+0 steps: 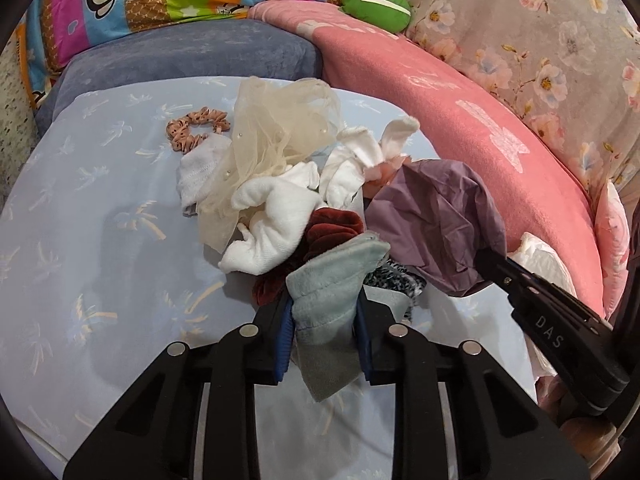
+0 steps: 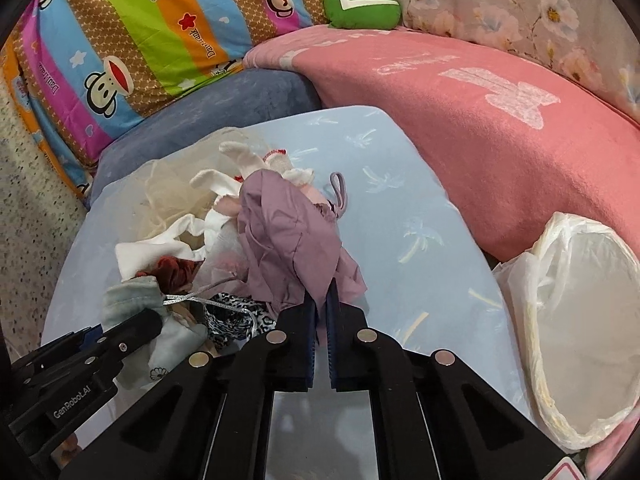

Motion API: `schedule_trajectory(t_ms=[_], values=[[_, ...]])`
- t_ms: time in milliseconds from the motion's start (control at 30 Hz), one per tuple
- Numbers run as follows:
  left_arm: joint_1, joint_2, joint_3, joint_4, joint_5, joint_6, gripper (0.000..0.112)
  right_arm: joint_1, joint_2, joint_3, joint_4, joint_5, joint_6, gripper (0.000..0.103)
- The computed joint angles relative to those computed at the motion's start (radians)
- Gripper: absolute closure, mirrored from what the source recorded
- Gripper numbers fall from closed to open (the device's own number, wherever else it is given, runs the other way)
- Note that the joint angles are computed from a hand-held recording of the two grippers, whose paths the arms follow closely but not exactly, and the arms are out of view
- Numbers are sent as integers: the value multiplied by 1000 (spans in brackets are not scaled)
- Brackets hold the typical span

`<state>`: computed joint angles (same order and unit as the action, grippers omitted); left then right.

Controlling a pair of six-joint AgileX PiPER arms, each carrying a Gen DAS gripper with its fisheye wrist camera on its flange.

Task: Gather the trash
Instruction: 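Lift the mauve cloth with the right gripper and carry it over the bin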

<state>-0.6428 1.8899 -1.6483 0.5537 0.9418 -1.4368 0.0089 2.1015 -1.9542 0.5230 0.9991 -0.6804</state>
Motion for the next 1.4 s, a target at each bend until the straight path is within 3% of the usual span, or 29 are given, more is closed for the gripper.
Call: schedule_trajectory(t_ms=[333,400,533,1000,1033,1133,1233,1400], values=[[-57,0,-23,12,11,7,85,-100,-150,118,115,20,-94,99],[-69,-3,-15,27,16,-7,83,-116,-175,145,124,19,-111,99],[-86,-11,2,31,28,-29,63,-149,-213,190,151,26,-133,99],[-107,39,18,-5,23,-43,57,-218,-276,266,201,47,-182,99],[-108,43,18,-6,20,-40,60,-221,-280,273,202,45,-186,99],[-116,45,5,-10,14,-18,88,-233,-286,281,209,47,-191,99],[-129,36,-1,9,20,-9,104,-247,-289,279,218,54,-194,99],[-149,17,-22,34,26,-3,109,-277,-298,275,241,66,-200,99]])
